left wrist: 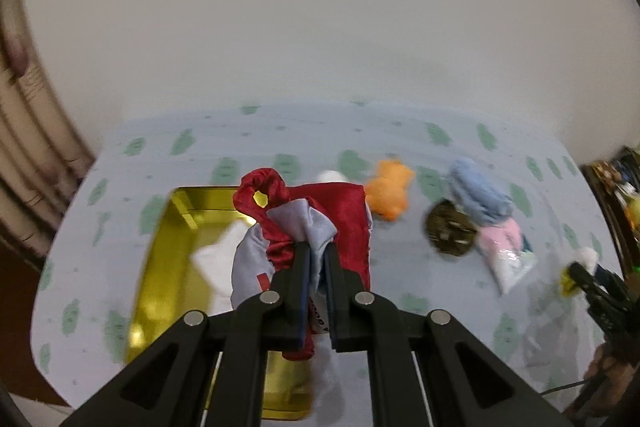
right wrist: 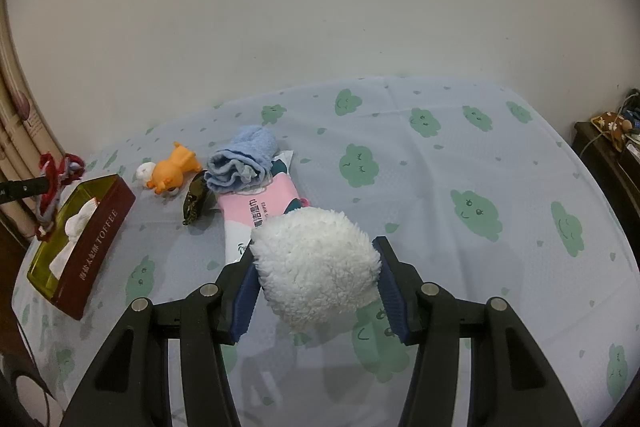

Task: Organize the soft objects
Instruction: 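Carry the red scrunchie bundle over the gold tin with the left tool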

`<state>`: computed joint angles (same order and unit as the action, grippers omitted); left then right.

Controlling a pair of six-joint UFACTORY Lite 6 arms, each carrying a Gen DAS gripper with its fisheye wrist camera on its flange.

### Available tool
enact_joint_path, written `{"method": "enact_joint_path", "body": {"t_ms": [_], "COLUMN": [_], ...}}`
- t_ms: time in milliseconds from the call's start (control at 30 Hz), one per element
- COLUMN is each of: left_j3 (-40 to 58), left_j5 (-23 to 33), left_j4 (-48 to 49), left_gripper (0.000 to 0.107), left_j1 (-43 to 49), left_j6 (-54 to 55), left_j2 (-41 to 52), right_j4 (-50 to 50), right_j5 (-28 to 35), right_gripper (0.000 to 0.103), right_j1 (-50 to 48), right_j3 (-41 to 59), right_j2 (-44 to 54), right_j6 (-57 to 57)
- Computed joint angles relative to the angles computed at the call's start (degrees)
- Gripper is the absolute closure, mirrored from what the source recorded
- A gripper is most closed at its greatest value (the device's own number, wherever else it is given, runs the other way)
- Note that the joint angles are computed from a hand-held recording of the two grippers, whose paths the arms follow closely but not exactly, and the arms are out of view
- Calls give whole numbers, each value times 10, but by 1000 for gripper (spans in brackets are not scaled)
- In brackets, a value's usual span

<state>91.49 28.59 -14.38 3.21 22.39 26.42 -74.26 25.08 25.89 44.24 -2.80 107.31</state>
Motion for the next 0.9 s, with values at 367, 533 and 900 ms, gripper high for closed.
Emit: {"method": "enact_joint_path", "body": {"t_ms": [367,533,900], "left_j3": [39,36,46], "left_j5": [-13,-22,-24], "left_j4": [86,104,113], "left_gripper": [100,100,92], "left_j1": [80,97,115], "left_j6": [-45,-55,-65], "left_j2": [68,92,135], "right_j4": [7,11,19], "right_j5": [7,9,9], "right_gripper": [52,52,52], "right_j1": [5,5,0], "right_j3": [6,9,14], "right_j2": [7,11,19], "right_j6": [-8,-14,-27]}}
